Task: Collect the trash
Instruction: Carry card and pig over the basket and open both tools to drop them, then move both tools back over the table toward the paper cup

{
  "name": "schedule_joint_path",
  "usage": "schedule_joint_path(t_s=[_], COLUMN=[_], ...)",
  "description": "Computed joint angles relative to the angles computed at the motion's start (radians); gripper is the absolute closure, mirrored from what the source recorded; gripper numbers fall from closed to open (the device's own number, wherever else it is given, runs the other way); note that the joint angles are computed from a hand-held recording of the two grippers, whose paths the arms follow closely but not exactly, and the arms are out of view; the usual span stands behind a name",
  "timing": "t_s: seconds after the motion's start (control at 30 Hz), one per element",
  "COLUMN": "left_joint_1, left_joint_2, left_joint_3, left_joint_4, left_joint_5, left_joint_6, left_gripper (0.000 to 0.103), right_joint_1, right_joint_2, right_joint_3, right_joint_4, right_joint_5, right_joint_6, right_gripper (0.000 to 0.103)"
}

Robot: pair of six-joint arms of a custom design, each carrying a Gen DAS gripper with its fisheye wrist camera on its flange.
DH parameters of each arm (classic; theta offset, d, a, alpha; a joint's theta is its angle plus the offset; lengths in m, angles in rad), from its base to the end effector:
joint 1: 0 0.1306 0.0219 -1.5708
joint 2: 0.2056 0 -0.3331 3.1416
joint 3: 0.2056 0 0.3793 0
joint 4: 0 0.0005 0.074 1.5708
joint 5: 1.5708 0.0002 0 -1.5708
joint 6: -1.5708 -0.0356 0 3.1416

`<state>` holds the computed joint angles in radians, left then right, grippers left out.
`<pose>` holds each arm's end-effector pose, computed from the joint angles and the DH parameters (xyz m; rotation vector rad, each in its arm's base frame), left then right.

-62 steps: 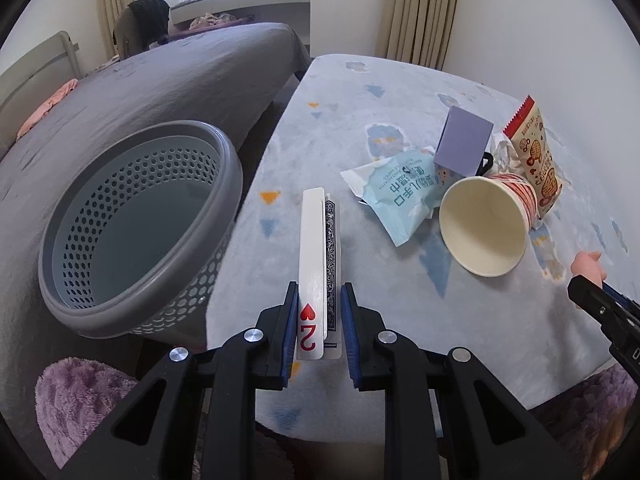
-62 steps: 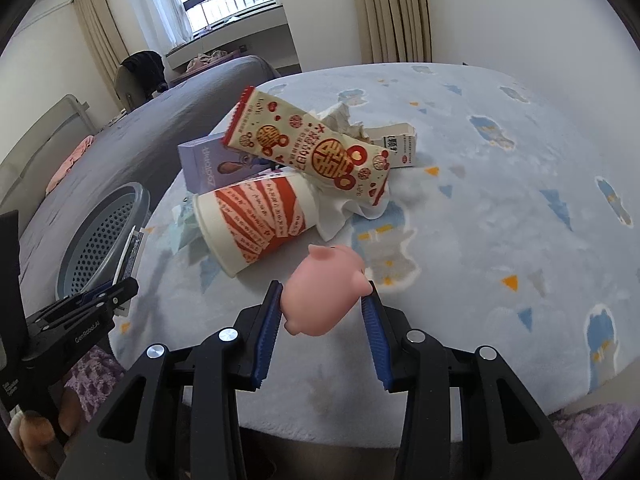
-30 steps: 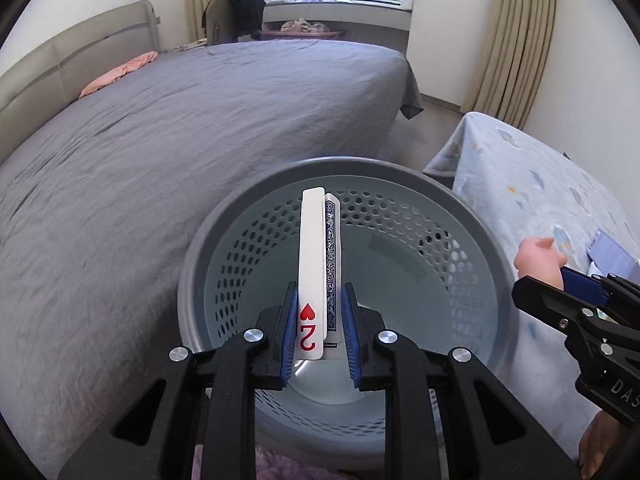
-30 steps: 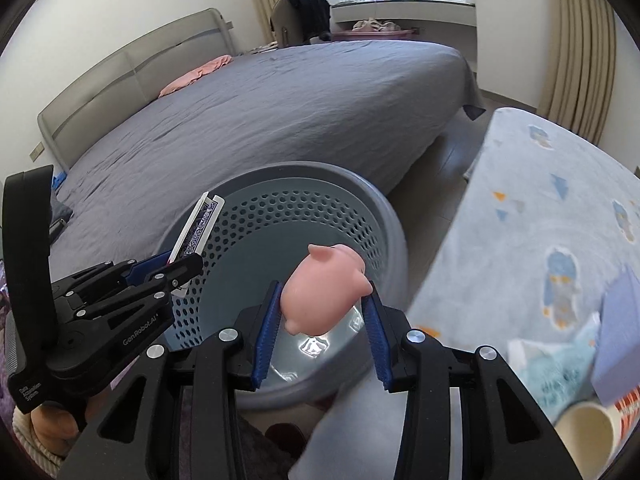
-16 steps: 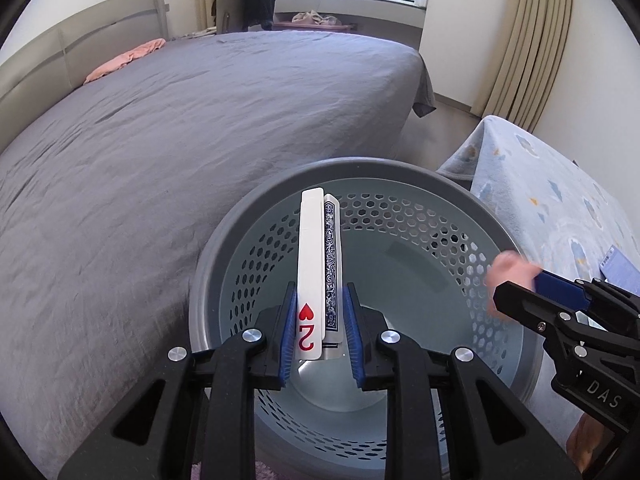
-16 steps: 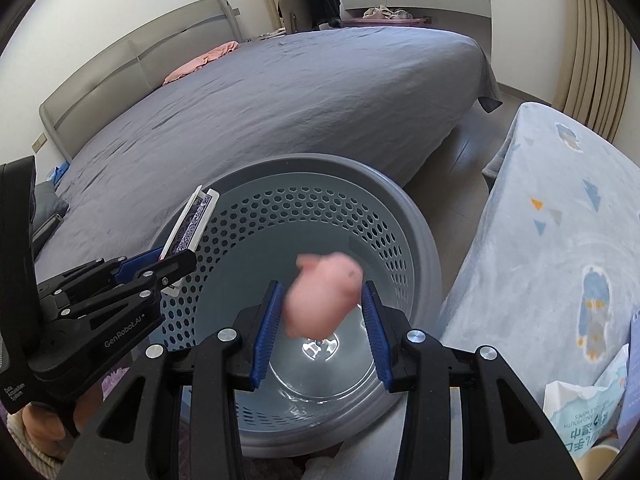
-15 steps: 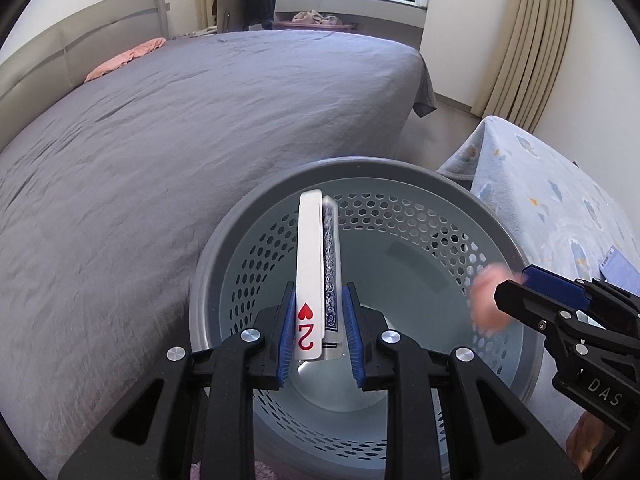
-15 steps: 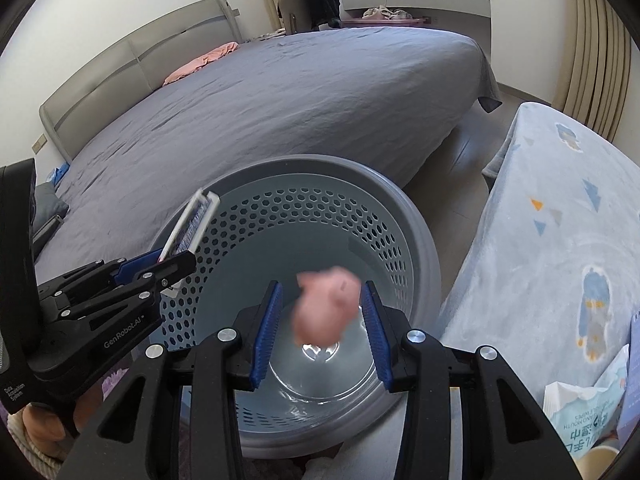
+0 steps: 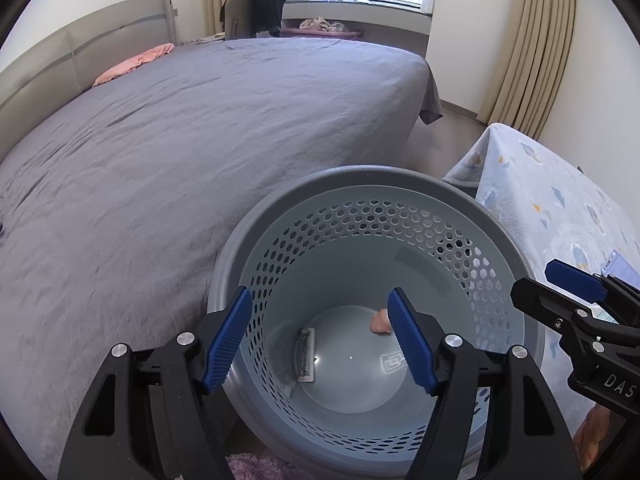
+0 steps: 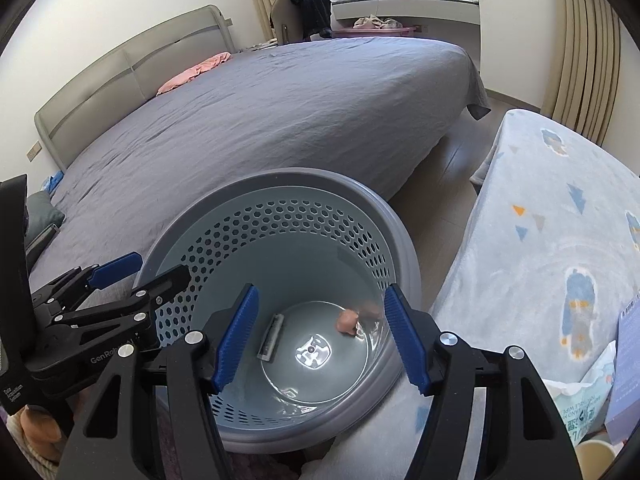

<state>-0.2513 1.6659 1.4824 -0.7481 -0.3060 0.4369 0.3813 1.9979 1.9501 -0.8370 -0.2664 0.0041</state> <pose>0.5428 -0.1288 0.2928 -0.3502 2.4188 0.0818 0.6151 0.2561 0.2971 -0.5897 2.4044 0.4910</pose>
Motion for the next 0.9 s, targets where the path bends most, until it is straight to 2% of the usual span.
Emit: schedule_joint_path(t_s=[0.47, 0.57, 0.9], left_joint_1=[-0.019, -0.028, -0.072], left_joint_2=[-0.026, -0.037, -0.075], left_joint_3=[-0.032, -0.043, -0.061], left_joint_4=[-0.002, 0.003, 0.009], left_joint_5=[-0.017, -0.021, -0.030], left_joint_6=[0.010, 0.013, 0.016], left_gripper=[0.028, 0.024, 0.020], right_joint_1=[-0.005, -0.007, -0.036], right_joint_2=[-0.078, -0.101, -0.226], right_joint_3=[-0.093, -0.119, -0.293], right_joint_4=[0.035, 0.038, 0.094], right_joint_5=[0.028, 0.031, 0.026], right_joint_6=[-0.015, -0.026, -0.061], right_gripper=[0.040, 0.040, 0.038])
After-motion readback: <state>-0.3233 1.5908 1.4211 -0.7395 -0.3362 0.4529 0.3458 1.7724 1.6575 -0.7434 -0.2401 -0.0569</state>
